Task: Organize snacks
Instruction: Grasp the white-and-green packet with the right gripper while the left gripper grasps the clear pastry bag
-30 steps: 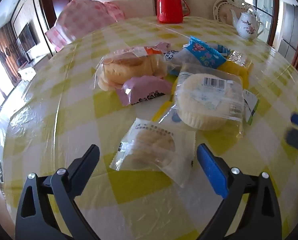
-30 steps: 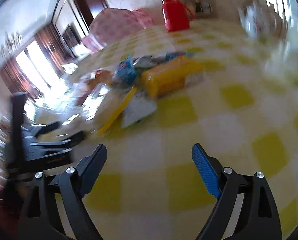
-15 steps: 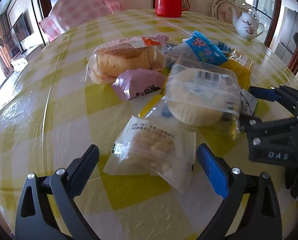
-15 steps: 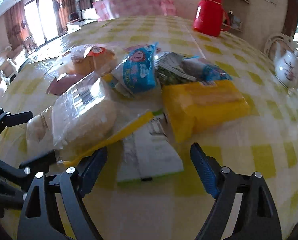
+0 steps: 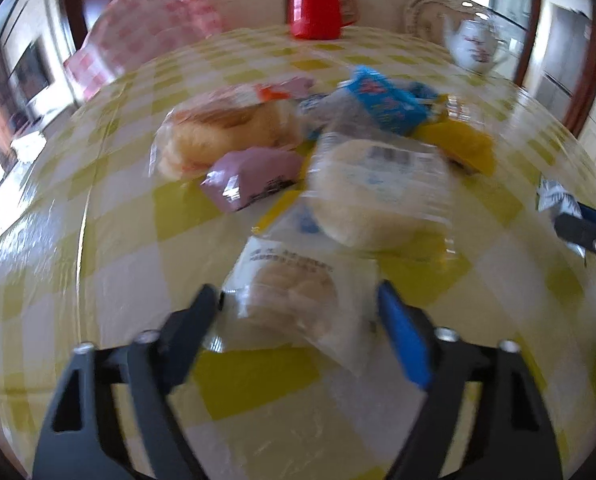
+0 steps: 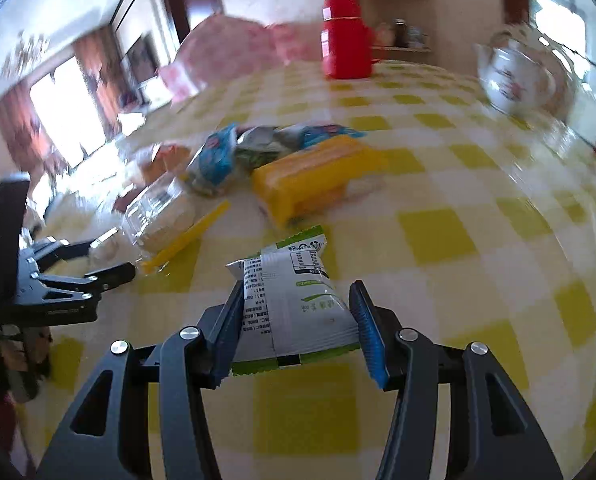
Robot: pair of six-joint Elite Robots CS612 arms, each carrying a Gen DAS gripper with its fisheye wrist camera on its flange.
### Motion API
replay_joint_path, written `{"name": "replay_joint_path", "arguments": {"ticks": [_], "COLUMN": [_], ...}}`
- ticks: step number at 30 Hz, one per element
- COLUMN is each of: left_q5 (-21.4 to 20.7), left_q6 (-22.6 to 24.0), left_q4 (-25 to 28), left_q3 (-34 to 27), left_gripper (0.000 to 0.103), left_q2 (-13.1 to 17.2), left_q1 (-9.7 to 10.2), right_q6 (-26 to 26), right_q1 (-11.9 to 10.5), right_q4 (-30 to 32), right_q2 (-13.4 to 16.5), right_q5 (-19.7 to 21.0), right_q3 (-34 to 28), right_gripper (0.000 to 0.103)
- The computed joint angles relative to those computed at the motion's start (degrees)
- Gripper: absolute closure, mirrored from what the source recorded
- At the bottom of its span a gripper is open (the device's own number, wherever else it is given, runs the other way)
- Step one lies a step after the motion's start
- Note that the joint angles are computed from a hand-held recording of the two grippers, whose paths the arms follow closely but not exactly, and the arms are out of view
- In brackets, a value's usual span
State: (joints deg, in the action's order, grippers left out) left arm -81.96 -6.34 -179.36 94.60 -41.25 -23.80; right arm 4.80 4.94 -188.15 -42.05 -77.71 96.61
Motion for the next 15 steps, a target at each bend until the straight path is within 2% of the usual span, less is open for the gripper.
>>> {"name": "replay_joint_path", "arguments": {"ticks": [2, 5, 15], "left_q5": [0.17, 3.16, 1.5], "left_q6": [0.41, 0.63, 1.39], "left_q4": [-1.02, -2.09, -5.01], "left_q3": [0.65, 2.15, 7.95], "left_gripper": [0.046, 0.049, 0.049], "left_q2": [-0.24, -0.84, -3.49], "left_q1": [-0.47, -1.74, -4.69], "right_q6": [2.01, 3.76, 5.73], "right_q1": [-0.59, -1.09, -2.43], "right_q4": [-1.71, -3.77, -7.12], "right_q2": [-0.39, -0.78, -1.45], "right_q5": [0.29, 1.1, 4.89], "right_q3": [1.28, 2.7, 5.4], "right_gripper": [0.052, 0.052, 0.052]}}
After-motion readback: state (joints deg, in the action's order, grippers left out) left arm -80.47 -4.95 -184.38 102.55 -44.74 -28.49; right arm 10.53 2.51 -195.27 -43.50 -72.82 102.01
